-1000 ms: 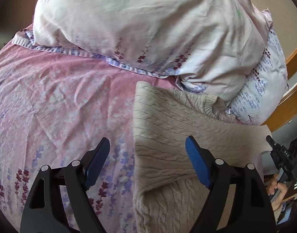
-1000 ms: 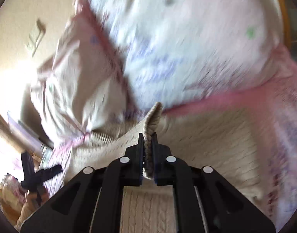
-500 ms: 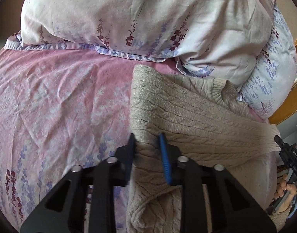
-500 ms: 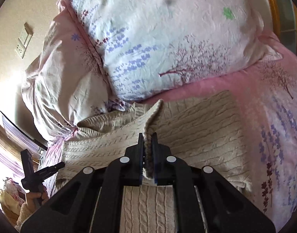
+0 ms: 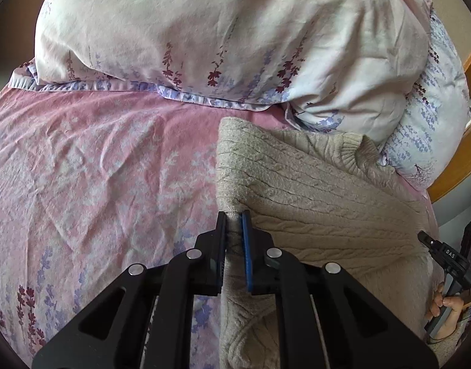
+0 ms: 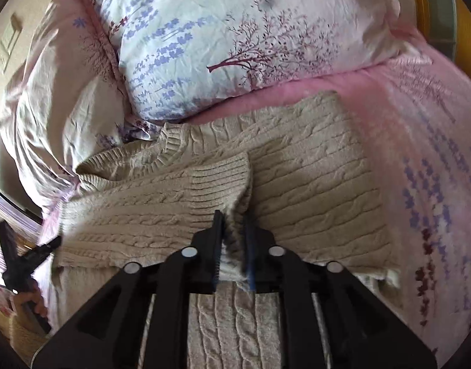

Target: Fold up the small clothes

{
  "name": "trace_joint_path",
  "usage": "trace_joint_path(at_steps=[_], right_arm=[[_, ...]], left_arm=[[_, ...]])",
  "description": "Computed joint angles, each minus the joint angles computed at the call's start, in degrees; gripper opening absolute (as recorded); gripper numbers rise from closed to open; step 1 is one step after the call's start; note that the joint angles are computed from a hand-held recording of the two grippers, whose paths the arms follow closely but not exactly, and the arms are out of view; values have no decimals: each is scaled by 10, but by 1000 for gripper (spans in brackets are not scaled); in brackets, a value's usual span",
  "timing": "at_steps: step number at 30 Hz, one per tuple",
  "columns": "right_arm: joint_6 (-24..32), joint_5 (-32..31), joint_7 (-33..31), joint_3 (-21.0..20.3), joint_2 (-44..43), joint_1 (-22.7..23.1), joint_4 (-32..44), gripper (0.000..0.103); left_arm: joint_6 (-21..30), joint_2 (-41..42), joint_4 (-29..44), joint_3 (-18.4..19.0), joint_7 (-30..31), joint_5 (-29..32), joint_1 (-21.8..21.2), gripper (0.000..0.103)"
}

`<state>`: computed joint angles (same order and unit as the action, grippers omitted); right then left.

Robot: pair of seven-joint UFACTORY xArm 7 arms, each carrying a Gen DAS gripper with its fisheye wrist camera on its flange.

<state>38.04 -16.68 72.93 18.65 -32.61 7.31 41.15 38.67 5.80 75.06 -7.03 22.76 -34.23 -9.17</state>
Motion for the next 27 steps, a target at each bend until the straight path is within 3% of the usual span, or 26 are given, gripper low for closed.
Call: trace_joint_path(at_steps=[2, 6, 8, 10, 12, 14, 17, 19, 21, 27], right_arm=[[17, -21, 20, 18, -19, -14, 4, 44], [-7, -45, 12, 25, -29, -14, 7, 44], [-28, -32, -12, 14, -13, 2, 11, 44], [-37, -13, -32, 5, 5, 15, 16, 47], [-37, 17, -56, -13, 28, 33, 18, 60], [-40, 8, -58, -5, 32, 27, 18, 64], [-45, 28, -63, -12, 16, 39, 10, 68], [-59, 44, -62, -15, -28, 51, -18, 76], [-55, 60, -62, -10, -84, 63, -48, 78], [-2, 145, -82, -2, -349, 177, -183, 78]], left_arm=[[-9, -17, -10, 2, -4, 1, 0, 15], [-30, -53, -36, 2, 12, -10, -10, 27], [-29, -70, -49, 2, 34, -21, -20, 45], [-22, -79, -58, 0, 45, -12, -33, 51], [-14, -76, -61, -3, 36, 18, -44, 52], [-17, -64, -62, -6, -1, 66, -51, 52], [-43, -64, -77, -6, -4, 74, -56, 53], [-28, -81, -88, -1, 7, 50, -56, 55], [-8, -108, -106, 8, 29, 22, -55, 57], [46, -271, -236, 63, 109, -37, -64, 71]])
